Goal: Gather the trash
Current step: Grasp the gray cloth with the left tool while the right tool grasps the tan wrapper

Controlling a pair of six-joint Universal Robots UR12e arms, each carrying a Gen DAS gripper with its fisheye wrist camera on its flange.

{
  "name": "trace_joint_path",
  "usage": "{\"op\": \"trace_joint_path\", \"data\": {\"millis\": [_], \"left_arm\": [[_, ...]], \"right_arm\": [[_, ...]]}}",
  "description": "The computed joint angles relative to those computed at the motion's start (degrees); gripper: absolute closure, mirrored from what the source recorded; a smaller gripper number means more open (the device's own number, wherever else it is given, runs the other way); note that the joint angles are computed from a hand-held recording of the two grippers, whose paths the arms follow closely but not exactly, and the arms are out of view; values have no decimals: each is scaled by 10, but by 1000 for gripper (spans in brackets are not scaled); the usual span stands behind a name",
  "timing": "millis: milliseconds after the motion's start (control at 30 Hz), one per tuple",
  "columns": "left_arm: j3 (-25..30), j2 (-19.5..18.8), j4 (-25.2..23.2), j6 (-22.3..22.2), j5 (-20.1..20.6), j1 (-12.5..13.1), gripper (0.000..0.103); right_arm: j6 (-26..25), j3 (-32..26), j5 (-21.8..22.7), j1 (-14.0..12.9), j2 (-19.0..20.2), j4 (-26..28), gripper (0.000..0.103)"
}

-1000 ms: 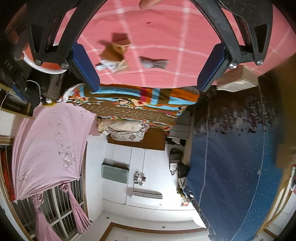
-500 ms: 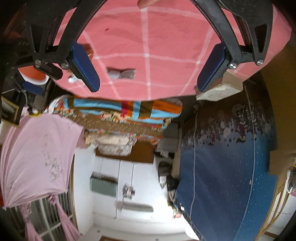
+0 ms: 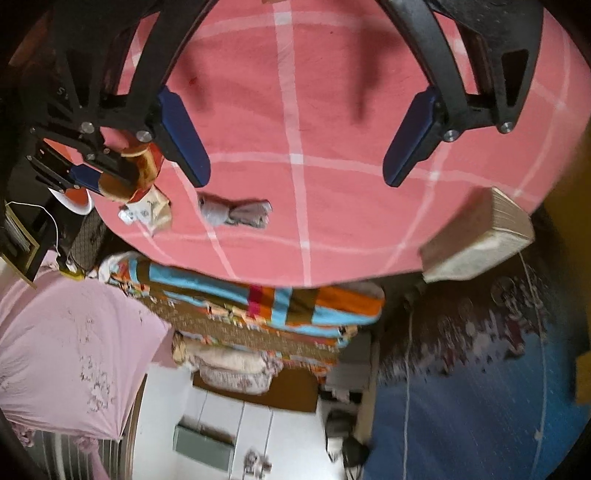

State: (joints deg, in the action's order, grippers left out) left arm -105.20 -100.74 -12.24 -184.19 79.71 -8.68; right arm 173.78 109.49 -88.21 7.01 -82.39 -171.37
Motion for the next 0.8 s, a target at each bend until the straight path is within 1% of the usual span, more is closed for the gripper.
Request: {"op": "trace_joint_path", "data": {"millis": [67,133,233,367,467,600,700,800], "left_arm": [[12,-6,-28,1,-15,2,28],[23,-12,-45,3,-29,2,29],[35,-20,-53,8,-36,-2,29],[53,-32,-54,33,-27,-13,29],[67,-42,-64,50,-23,-21,29],[88,-56,-91,80,-10,-32,31],[104,-64,-119,91,2,-39,39],[115,-71,-137,93,1,-40,47]], "right_arm": [[0,3,6,-1,-2,-7,91],[6,5,8,-4,-4,-14,93],[23,8,7,-7,-5,-22,96],[49,9,-13,-11,-7,-26,96],[65,15,-30,-16,-13,-31,97],[96,24,-22,-32,-22,-32,97],[117,28,-6,-44,-26,-28,96],[130,28,10,-51,-27,-23,96]]}}
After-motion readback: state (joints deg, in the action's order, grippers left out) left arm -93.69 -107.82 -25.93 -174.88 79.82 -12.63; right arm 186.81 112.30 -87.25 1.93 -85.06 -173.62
